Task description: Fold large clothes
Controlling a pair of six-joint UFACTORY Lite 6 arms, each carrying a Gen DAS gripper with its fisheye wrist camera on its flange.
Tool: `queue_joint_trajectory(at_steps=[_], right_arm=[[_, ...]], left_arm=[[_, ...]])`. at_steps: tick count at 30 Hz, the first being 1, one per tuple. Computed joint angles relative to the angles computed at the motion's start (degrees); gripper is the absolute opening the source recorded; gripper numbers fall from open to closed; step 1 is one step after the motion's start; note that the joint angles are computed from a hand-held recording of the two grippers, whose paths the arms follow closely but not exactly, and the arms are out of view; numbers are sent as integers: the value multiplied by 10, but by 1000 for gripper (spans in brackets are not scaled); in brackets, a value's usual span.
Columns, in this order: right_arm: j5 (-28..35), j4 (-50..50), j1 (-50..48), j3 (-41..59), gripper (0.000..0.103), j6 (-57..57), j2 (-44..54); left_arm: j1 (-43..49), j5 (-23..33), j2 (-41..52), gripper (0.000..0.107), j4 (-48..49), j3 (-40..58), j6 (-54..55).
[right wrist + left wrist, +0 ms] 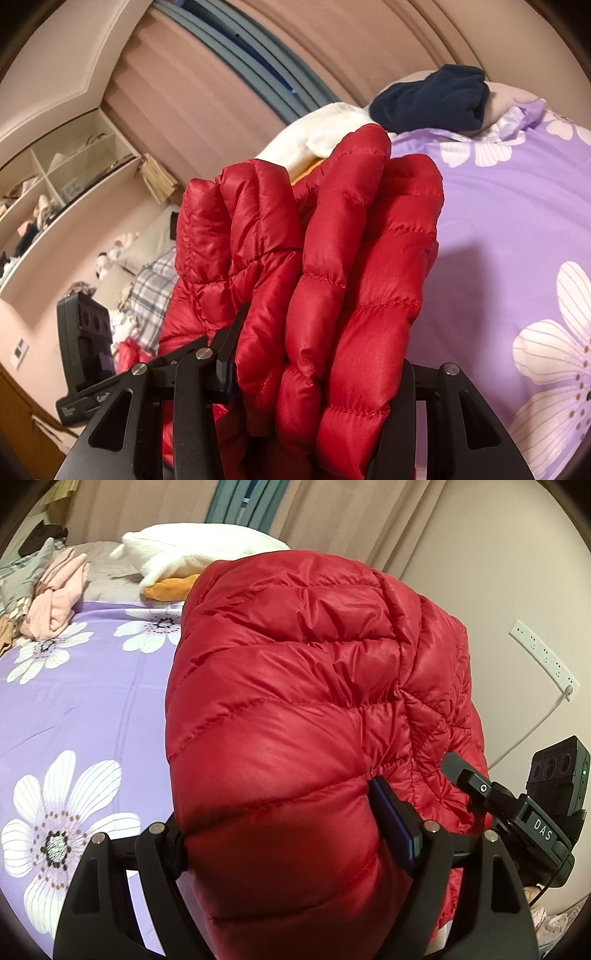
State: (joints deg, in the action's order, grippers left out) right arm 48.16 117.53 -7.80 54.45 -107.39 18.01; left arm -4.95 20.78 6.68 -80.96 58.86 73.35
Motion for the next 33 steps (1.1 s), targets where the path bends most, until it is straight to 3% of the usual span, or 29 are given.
queue_joint_trajectory(at_steps=[21,33], right_arm=[[16,-47,18,68,47,3,45],[20,-79,25,115,47,25,79]], left_arm=[[60,7,-126,82,13,-91,-25],[109,28,-98,82,39,-50,-41]])
